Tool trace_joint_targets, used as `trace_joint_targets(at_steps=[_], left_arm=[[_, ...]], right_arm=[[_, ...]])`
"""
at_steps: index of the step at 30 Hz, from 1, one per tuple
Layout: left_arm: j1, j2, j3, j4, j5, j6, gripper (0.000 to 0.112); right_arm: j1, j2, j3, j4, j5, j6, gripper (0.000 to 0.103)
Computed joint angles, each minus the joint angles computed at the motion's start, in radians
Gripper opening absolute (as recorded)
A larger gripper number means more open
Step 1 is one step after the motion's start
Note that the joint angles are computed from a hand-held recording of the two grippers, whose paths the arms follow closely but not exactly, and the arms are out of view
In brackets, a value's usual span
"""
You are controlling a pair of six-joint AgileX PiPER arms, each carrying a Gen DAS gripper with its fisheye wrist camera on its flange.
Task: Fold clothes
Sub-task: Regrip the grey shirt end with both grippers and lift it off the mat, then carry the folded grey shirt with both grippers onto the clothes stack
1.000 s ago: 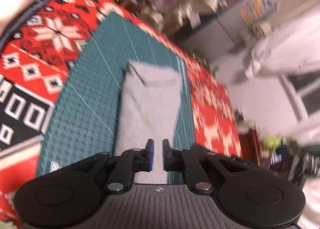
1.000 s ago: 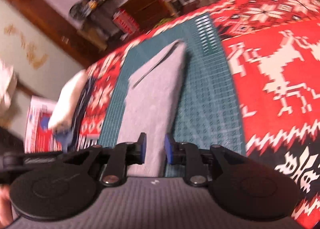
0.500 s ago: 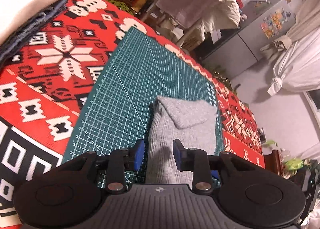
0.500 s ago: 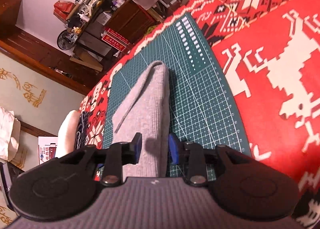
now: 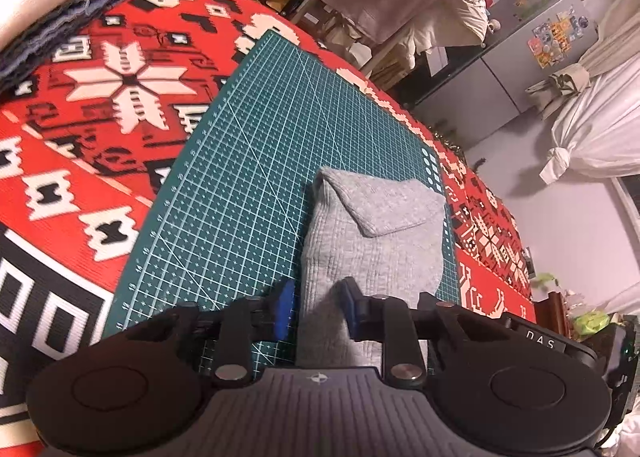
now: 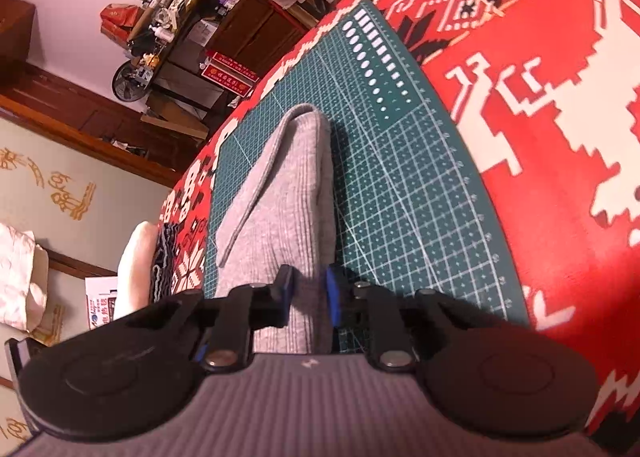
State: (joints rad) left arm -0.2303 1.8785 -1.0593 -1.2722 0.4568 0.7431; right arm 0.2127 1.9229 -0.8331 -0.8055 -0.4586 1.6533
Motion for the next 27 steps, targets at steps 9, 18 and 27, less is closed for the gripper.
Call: trace_joint_targets(at_steps=[9,18,27], left_arm=[[-0.022,-0.054,0.027,-0.082,-0.047,0.085,0.009],[0.063,-0.168,0.032,-0.066,0.025,0.034,0.008],[0.371,-0.228,-0.1,0.065,0.277,-0.056,0.008]], right_arm=[[0.039,-0.029,0.017,0.121,0.032,-0.086,0.008],[0.1,-0.142,0.006,0.226,0.091,-0.2,0.008],[0.246,-0.143,-0.249,0.009,0.265,0.055,0.008]])
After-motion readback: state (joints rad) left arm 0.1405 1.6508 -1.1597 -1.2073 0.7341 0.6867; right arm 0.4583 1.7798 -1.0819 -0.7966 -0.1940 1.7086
